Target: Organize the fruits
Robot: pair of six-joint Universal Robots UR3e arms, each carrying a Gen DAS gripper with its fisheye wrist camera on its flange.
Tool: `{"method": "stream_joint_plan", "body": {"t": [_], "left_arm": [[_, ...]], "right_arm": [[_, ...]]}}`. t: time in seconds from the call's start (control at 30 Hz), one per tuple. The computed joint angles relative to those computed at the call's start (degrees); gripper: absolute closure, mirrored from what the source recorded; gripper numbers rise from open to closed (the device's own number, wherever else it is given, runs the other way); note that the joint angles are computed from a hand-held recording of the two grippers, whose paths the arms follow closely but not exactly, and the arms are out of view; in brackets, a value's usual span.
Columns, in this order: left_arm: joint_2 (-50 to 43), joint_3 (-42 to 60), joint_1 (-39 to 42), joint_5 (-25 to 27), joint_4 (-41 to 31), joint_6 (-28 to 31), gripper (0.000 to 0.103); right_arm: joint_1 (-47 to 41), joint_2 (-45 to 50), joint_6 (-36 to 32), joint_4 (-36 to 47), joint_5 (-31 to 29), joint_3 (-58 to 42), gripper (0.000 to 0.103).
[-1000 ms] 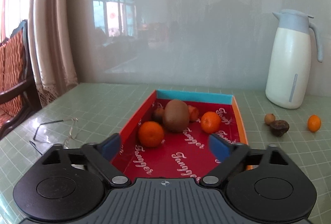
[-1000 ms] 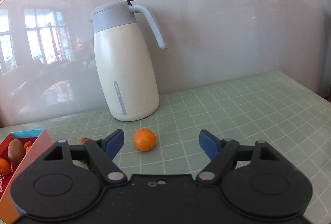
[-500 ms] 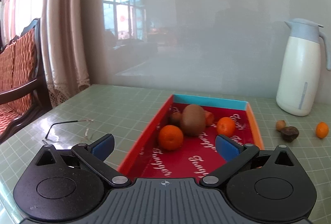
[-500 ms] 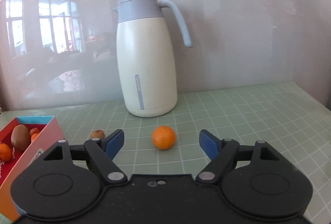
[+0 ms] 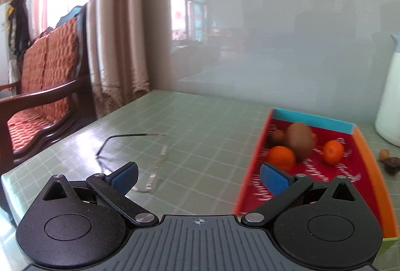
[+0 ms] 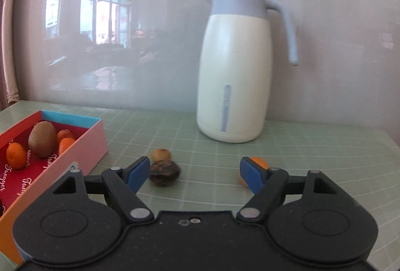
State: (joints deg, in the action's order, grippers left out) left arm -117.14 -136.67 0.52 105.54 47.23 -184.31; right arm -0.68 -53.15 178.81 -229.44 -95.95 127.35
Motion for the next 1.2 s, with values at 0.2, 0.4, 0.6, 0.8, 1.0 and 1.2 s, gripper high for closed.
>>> {"method": "stream_joint_plan", "body": {"t": [0.2, 0.4, 0.6, 0.8, 1.0, 1.2], "left_arm": [[-0.03, -2.46, 6.15, -2.41, 1.76, 0.38, 0.0], [-0.45, -2.45, 9.55, -2.12, 1.05, 0.05, 0.0], [0.17, -2.7, 13.35, -4.62, -0.45, -1.31, 0.0], [0.43, -2.71, 14.08, -5.47, -1.25, -1.96, 0.0], [0.74, -2.64, 13.56, -5.05, -1.92, -1.83, 0.0], [1.82, -3.43, 13.2, -5.41, -1.7, -2.04, 0.0]], "right_arm": [[2.62, 2.79, 0.43, 6.57, -1.51, -6.67, 0.031], [4.25, 5.49, 1.12, 9.45, -3.91, -11.15, 0.031], [4.28, 5.95, 1.42, 16.32, -4.56, -15.54, 0.039], [3.92, 5.94, 2.61, 23.04, -4.04, -18.61, 0.05], [4.09, 4.98, 2.26, 23.74, -3.05, -18.08, 0.063], [4.74, 1.26, 1.57, 20.92, -2.94, -14.18, 0.063]]}}
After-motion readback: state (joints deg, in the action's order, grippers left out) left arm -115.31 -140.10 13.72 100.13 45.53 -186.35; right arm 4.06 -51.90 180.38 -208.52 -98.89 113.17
